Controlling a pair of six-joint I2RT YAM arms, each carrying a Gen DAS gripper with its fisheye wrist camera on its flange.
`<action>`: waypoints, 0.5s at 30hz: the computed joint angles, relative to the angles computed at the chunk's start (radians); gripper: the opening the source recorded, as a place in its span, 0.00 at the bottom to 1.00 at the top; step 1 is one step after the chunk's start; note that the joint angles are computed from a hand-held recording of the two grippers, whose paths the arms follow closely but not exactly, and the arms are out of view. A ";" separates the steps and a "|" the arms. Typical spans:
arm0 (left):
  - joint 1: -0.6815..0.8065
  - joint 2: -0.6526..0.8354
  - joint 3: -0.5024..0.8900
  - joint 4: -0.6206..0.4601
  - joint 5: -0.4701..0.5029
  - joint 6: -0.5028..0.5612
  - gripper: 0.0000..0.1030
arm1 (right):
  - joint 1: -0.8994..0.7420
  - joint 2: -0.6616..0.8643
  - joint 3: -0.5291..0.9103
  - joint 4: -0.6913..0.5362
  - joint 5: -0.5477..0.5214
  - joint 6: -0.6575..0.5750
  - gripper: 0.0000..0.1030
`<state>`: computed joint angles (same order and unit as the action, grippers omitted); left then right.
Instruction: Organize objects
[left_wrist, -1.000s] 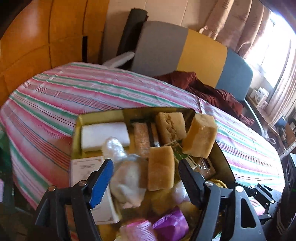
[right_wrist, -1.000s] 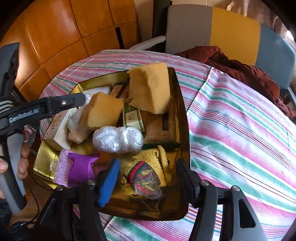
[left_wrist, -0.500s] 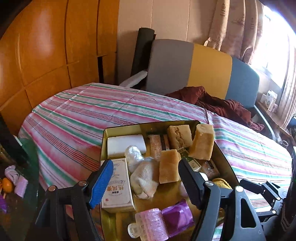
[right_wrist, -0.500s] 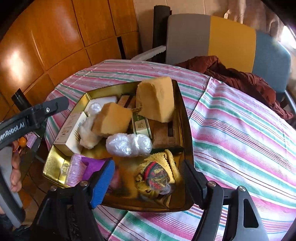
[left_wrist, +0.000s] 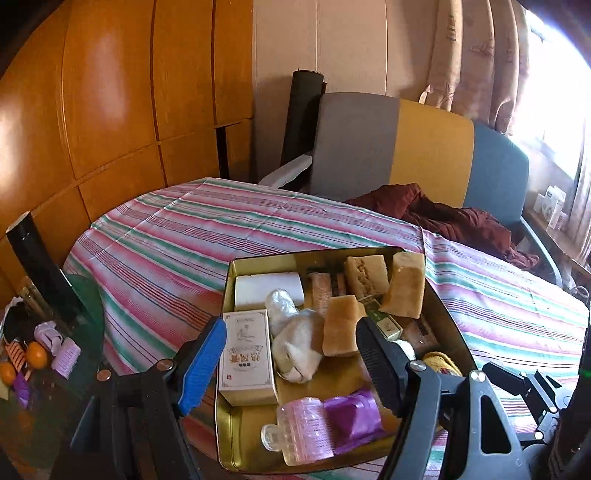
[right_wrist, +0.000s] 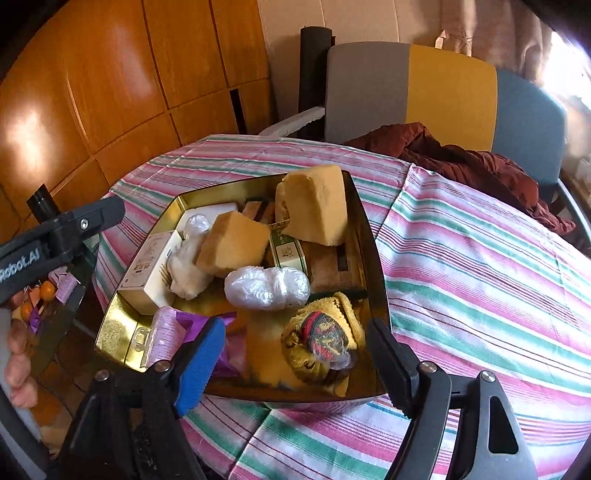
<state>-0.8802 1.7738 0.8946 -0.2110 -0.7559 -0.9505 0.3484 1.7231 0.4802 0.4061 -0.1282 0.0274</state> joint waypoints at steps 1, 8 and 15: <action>-0.001 0.001 -0.001 0.000 0.006 -0.005 0.72 | 0.001 -0.004 -0.005 0.004 0.001 0.001 0.77; -0.016 0.001 -0.009 0.011 0.011 -0.013 0.72 | 0.005 -0.019 -0.021 0.011 0.008 0.003 0.77; -0.021 0.001 -0.022 0.026 0.005 -0.011 0.72 | 0.014 -0.013 -0.018 0.011 0.022 -0.001 0.77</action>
